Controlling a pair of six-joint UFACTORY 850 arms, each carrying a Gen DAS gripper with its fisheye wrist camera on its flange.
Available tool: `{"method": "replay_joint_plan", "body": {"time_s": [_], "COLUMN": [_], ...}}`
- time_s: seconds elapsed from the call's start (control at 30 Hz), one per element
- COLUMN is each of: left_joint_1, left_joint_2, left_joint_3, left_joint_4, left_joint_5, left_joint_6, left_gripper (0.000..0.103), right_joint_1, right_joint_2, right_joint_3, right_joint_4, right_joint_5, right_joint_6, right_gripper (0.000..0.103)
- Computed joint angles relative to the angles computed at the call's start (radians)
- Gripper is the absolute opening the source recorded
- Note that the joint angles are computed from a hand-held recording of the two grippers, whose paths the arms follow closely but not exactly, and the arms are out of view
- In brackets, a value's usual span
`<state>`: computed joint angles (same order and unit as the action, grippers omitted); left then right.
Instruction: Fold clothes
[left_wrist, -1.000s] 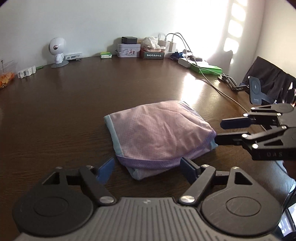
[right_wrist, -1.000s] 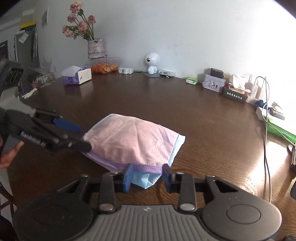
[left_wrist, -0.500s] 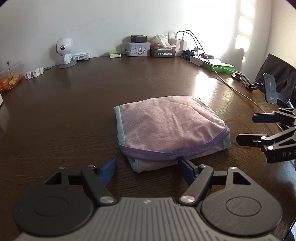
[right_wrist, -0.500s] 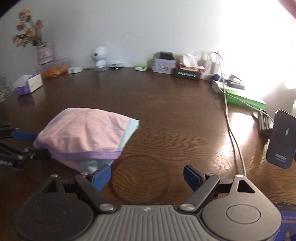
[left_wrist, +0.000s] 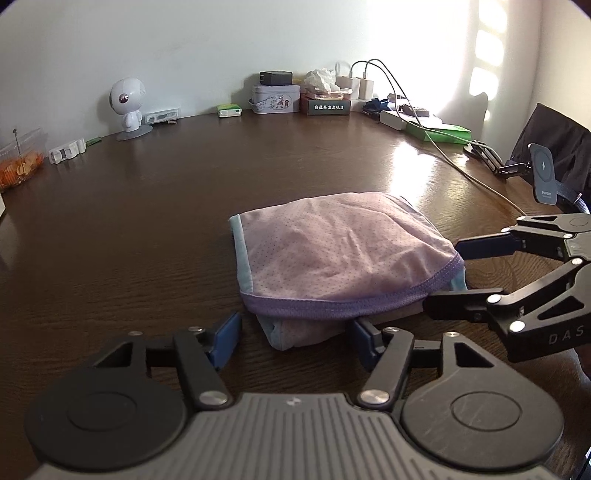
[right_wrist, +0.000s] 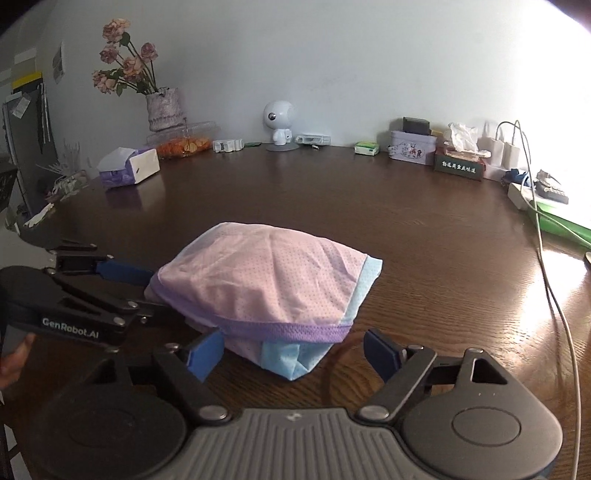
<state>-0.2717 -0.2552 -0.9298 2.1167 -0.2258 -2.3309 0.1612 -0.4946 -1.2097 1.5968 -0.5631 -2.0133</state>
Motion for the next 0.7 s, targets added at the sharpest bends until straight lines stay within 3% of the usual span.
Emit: {"method": "replay_joint_plan", "body": {"time_s": [0.03,0.1,0.17,0.23,0.33,0.37,0.4,0.43,0.47,0.5,0.7], "left_joint_1": [0.004,0.010,0.014,0.014,0.007,0.004,0.000,-0.005,-0.009,-0.011,-0.022], "left_joint_2": [-0.005,-0.015,-0.023,-0.028,-0.042,-0.047,-0.054,-0.061,-0.067,-0.073,-0.080], "left_joint_3": [-0.008,-0.023,-0.030,-0.030,-0.036,-0.040,-0.044,-0.048,-0.051,-0.053,-0.056], "left_joint_4": [0.008,0.017,0.070,0.136,0.138,0.118,0.093,0.077,0.079,0.111,0.092], "left_joint_5": [0.007,0.017,0.020,0.007,-0.028,-0.036,-0.046,-0.058,-0.067,-0.072,-0.098], "left_joint_6": [-0.006,-0.014,-0.071,-0.143,-0.151,-0.131,-0.106,-0.082,-0.077,-0.105,-0.107], "left_gripper": [0.053,0.041,0.036,0.036,0.046,0.059,0.070,0.073,0.079,0.083,0.085], "right_joint_1": [0.005,0.016,0.025,0.034,0.035,0.035,0.036,0.039,0.042,0.042,0.038], "right_joint_2": [-0.011,-0.018,-0.021,-0.019,-0.021,-0.023,-0.025,-0.027,-0.029,-0.031,-0.040], "right_joint_3": [-0.019,-0.031,-0.038,-0.035,-0.037,-0.038,-0.039,-0.039,-0.038,-0.033,-0.031], "right_joint_4": [-0.049,-0.058,-0.050,-0.020,0.000,0.016,0.037,0.058,0.096,0.166,0.275], "right_joint_5": [0.000,0.024,0.046,0.078,0.091,0.098,0.117,0.143,0.170,0.183,0.203], "right_joint_6": [0.045,0.055,0.051,0.021,0.022,0.014,0.003,-0.004,-0.026,-0.088,-0.166], "right_gripper": [0.067,0.059,0.053,0.039,0.040,0.043,0.060,0.081,0.087,0.088,0.103]}}
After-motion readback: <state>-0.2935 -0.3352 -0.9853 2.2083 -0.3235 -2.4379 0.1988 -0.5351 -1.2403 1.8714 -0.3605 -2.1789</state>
